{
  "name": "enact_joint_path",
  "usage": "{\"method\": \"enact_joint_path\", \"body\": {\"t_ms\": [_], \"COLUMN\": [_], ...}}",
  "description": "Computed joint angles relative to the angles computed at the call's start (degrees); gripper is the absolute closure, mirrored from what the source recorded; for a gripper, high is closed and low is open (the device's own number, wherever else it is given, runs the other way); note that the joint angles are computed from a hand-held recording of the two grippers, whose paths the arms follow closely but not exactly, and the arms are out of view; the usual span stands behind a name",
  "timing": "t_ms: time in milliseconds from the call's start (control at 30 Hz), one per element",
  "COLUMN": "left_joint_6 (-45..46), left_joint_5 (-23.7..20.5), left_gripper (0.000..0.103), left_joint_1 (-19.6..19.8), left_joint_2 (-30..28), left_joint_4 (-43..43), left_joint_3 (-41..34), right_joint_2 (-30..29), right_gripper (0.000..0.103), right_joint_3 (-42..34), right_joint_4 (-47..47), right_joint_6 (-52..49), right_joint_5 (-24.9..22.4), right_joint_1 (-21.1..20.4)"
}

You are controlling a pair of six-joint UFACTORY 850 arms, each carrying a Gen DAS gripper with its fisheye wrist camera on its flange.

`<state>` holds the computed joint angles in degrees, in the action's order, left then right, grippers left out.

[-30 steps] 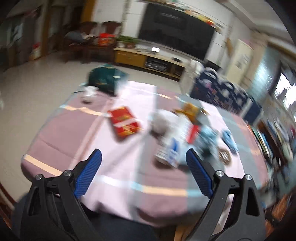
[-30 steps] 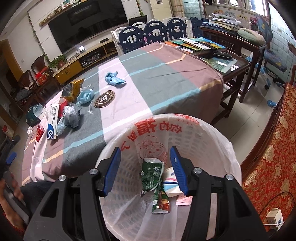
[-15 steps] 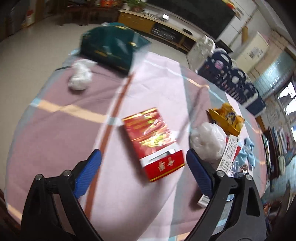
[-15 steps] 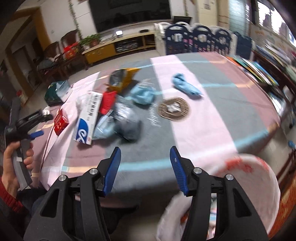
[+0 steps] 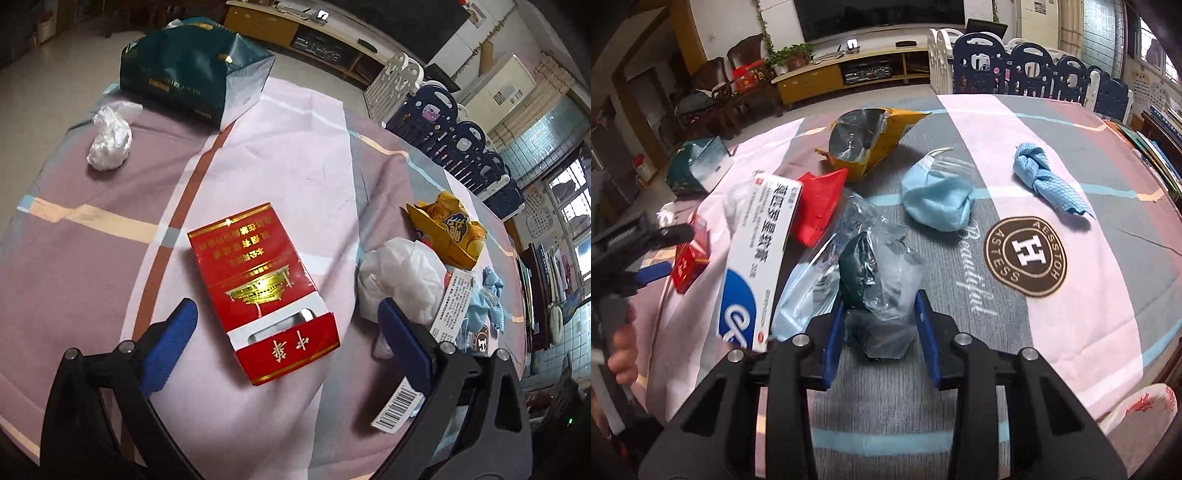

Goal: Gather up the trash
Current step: 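Grasp the red cigarette box with the left gripper, then drop the red box and dark plastic bag into the wastebasket with both grippers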

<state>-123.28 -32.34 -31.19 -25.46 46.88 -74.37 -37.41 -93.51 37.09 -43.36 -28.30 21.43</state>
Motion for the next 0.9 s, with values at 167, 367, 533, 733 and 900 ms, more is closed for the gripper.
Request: {"method": "enact_joint_path", "body": {"t_ms": [167,367,533,733,900], "left_joint_6": [6.5,5.8,-6.5,-2.4,-6.3], "left_joint_5": [-5.2,-6.9,-14.9,-33.6,-34.6], "left_gripper": [0.016,0.038,0.041,0.041,0.041], "left_joint_1": [-0.1,-0.9,-4.6,-13.3,-19.8], "left_joint_2": [-3.4,-3.7,-0.1,-1.2,-4.6], "left_joint_4": [-3.7,-1.8,7.5,7.8,8.2], "left_joint_3": [-4.0,-4.3,-1.5,-8.1,-13.5], "right_joint_2": [3.5,8.3,10.8,13.7,16.1], "right_gripper": [0.066,0.066,0.066,0.066,0.066], "right_joint_3": [5.2,10.8,12.8,15.1,16.9], "right_joint_4": [4.9,9.4,14.5,20.1,19.9], "right_joint_6": [-2.7,-9.1,-13.9,-18.5,-18.4], "right_joint_5": [-1.9,-0.6,0.3,-1.0,-2.5], "right_joint_1": [-1.4,-2.4,-3.5,-5.3,-6.9]}}
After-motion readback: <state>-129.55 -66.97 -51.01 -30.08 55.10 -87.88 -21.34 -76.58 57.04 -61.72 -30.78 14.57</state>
